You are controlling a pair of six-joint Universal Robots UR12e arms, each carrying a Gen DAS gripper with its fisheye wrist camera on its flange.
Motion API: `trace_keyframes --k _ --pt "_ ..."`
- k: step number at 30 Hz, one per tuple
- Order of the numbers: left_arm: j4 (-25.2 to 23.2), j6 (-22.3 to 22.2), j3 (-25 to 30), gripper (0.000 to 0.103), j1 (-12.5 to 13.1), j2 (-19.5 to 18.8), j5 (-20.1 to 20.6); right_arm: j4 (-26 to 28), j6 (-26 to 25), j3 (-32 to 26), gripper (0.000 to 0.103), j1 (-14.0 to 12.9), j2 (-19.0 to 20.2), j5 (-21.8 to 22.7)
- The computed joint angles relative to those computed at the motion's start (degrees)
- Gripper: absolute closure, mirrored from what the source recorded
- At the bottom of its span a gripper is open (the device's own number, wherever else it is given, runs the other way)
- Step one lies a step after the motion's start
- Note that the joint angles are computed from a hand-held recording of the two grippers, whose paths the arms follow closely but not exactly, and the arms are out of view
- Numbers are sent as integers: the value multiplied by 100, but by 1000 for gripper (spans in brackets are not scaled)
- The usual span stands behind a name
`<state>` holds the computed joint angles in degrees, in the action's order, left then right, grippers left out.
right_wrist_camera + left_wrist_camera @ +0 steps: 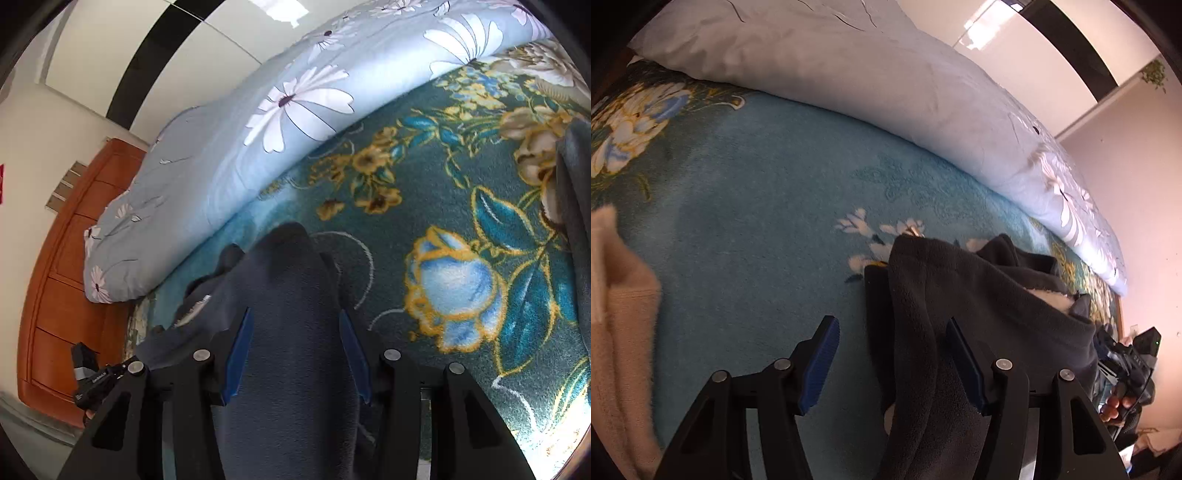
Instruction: Fold clothes
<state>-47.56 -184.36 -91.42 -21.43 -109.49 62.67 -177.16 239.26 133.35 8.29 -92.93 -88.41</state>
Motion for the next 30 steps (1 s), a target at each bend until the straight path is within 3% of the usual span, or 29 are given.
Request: trace_keyframes --k 4,7,11,13,15,16,17,19,21,25,28,30 --pt "-11 127 35 39 29 -80 -396 -405 67 67 53 -116 196 185" --pt "-58 -82 116 39 66 -183 -683 -727 58 55 53 -193 334 359" --pt "223 -301 86 41 88 -234 -874 -767 -124 -89 51 -155 407 297" --pt "322 -329 87 42 47 -245 -778 -654 -224 -161 62 -100 402 139" --pt "367 -260 115 56 -41 -253 -504 -554 -318 -213 80 -44 387 -25" --pt "321 -152 134 74 -84 -243 -352 -521 -367 -228 91 -32 376 -36" --pt "289 -49 149 84 -128 -232 -197 -460 -440 -248 93 -21 363 -32" --pt "509 150 92 90 -225 -172 192 -129 -665 -338 93 80 290 -284" --pt "764 348 38 92 -274 -93 335 -113 -829 -361 94 146 213 -445" --pt "1581 187 -127 93 -47 91 -496 -715 -995 -288 94 165 46 -713" --pt "1893 -26 -53 93 -9 97 -382 -871 -969 -298 94 106 10 -862" --pt "1772 -165 34 93 -2 9 -342 -926 -769 -283 95 2 86 -791"
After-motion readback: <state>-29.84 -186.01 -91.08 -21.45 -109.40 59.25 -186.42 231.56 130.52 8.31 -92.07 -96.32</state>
